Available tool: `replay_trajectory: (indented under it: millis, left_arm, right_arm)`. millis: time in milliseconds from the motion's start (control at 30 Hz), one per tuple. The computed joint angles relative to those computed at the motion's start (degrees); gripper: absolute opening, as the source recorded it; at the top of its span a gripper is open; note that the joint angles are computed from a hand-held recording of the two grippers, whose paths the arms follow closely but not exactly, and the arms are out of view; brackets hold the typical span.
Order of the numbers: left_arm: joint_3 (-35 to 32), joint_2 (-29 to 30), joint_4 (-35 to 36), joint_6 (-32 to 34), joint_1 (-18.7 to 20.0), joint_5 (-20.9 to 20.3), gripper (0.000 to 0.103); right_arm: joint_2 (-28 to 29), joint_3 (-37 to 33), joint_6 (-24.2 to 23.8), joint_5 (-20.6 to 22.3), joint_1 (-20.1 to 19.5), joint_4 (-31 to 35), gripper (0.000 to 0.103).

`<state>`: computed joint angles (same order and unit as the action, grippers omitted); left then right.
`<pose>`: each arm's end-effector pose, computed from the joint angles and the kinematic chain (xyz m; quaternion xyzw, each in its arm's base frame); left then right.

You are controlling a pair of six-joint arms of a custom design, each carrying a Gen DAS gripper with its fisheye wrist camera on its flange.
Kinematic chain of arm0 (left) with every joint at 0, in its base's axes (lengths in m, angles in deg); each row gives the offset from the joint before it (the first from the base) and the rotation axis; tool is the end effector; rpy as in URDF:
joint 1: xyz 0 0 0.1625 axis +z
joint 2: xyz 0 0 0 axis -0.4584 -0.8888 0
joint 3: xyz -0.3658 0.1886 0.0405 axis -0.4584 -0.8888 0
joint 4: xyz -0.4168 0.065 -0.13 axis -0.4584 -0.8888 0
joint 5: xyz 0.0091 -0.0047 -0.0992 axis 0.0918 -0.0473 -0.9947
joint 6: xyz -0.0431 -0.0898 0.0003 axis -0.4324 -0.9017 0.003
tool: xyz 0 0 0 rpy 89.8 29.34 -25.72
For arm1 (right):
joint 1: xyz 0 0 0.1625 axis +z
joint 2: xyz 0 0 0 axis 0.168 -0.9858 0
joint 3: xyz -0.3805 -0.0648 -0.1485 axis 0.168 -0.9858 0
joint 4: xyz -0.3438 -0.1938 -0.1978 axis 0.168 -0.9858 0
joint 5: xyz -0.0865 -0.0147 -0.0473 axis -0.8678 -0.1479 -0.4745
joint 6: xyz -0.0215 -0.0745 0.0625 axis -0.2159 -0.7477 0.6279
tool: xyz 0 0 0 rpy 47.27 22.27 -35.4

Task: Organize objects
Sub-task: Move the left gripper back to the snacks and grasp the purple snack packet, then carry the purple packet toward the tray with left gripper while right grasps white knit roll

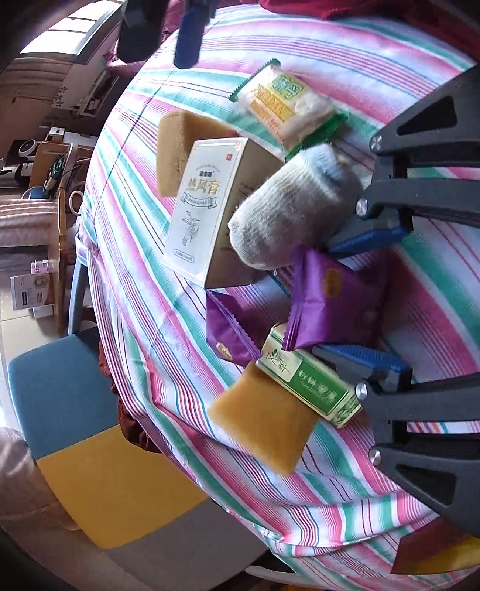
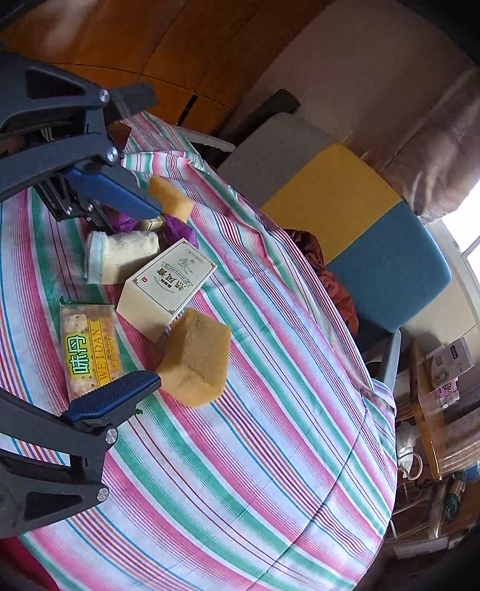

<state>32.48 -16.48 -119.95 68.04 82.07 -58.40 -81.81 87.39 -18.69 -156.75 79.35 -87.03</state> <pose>-0.3364 -0.7942 0.0113 0.5239 0.8091 -0.0730 0.2561 0.0853 -0.6881 0.3145 -0.1251 -0.8741 0.4445 0.1509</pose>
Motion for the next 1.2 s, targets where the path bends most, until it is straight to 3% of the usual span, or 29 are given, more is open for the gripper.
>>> replay_trajectory:
  millis: [100,367,567,900,1200]
  left_arm:
    - [2.57,-2.26,-0.34,-2.59,0.53,-3.56,0.038]
    - [18.99,-15.10,-1.20,-8.87,1.26,-7.84,0.038]
    - [27.23,-22.61,-1.68,-12.10,1.74,-10.33,0.038]
    - [31.59,-27.38,-4.03,-13.22,2.75,-12.84,0.038]
    - [33.28,-29.54,-4.29,-13.46,3.29,-14.41,0.038]
  right_arm:
    - [0.45,-0.27,-1.76,-0.99,0.33,-0.60,0.085]
    - [0.66,-0.41,-1.75,-2.29,0.25,-0.66,0.085]
    - [1.28,-1.04,-2.54,-3.64,0.54,0.60,0.085]
    - [4.38,-3.50,-9.03,-4.42,2.01,5.78,0.081]
    - [9.68,-9.72,-10.35,-4.60,3.26,12.62,0.075]
